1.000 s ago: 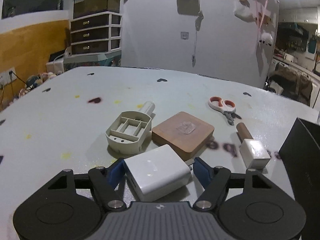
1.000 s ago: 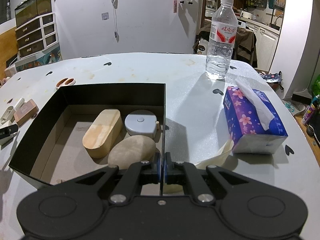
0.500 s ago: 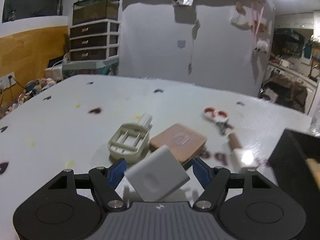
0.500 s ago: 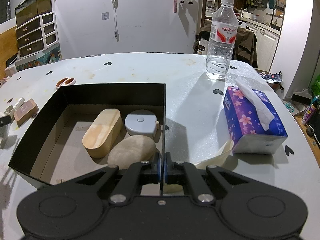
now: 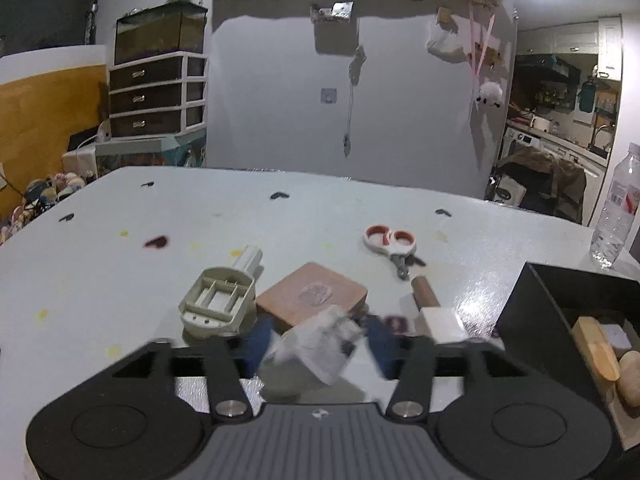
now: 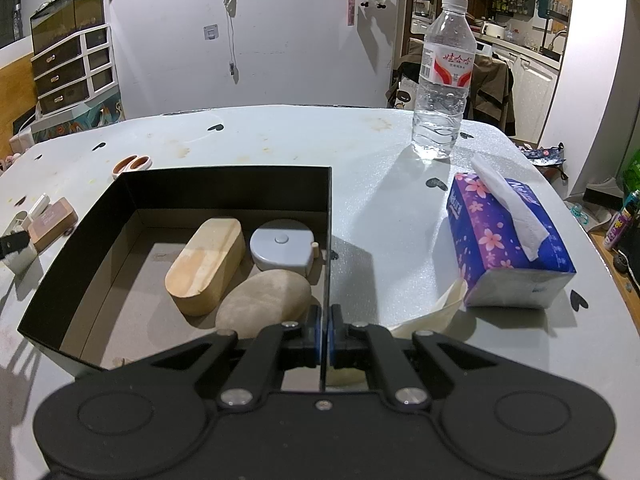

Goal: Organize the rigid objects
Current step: 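Carry the white charger with the left gripper into the black box and release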

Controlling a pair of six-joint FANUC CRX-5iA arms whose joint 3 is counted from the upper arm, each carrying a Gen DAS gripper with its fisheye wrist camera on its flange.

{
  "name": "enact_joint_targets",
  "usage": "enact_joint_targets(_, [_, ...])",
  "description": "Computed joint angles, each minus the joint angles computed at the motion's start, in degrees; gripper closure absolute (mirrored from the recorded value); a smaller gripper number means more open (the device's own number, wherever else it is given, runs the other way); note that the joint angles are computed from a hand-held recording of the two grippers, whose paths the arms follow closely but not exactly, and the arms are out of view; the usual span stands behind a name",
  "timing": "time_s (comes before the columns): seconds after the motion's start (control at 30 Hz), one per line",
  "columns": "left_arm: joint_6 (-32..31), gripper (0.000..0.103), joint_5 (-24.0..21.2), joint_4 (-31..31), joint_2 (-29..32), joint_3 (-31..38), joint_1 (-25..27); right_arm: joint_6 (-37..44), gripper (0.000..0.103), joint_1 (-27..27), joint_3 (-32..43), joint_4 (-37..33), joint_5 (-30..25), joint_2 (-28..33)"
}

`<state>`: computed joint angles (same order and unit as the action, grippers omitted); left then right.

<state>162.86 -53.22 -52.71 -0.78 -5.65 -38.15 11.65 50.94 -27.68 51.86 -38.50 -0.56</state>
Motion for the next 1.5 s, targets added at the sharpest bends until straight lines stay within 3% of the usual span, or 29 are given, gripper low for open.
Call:
enact_joint_targets(0.2, [-3.76, 0.028, 3.10, 3.73, -0.19, -1.51, 1.90, -0.04, 0.099, 0.01, -0.06, 0.06, -0.03, -0.01])
enact_joint_targets(0.4, [-6.94, 0.026, 6.03, 8.52, -0.30, -2.92, 4.38, -0.03, 0.099, 0.03, -0.04, 0.06, -0.05, 0.00])
enact_joint_targets(0.5, [-7.12, 0.014, 7.41, 8.84, -0.99, -3.96, 4.71, 0.00, 0.099, 0.03, -0.03, 0.09, -0.09, 0.02])
enact_joint_targets(0.6, [-8.35, 0.012, 10.29, 10.15, -2.41, -5.85, 5.76, 0.06, 0.099, 0.03, -0.03, 0.11, -0.17, 0.01])
enact_joint_targets(0.93, [-10.74, 0.013, 15.19, 11.08, -3.04, -8.08, 8.47, 0.15, 0.099, 0.11, 0.05, 0.00, -0.29, 0.02])
enact_joint_targets(1.03, [-12.85, 0.014, 14.40, 10.46, -1.89, -7.01, 8.15, 0.18, 0.099, 0.10, 0.05, 0.02, -0.32, 0.03])
enact_joint_targets(1.17, [-14.94, 0.032, 15.65, 10.82, -2.02, -7.25, 8.07, 0.17, 0.099, 0.11, 0.04, 0.06, -0.31, 0.04])
enact_joint_targets(1.37, [-11.94, 0.033, 12.06, 9.11, -1.69, -5.66, 6.31, 0.15, 0.099, 0.09, -0.03, 0.00, -0.19, -0.08])
enact_joint_targets(1.5, [-11.95, 0.033, 12.36, 9.19, -3.32, -4.97, 5.55, 0.15, 0.099, 0.08, -0.03, -0.01, -0.17, -0.08])
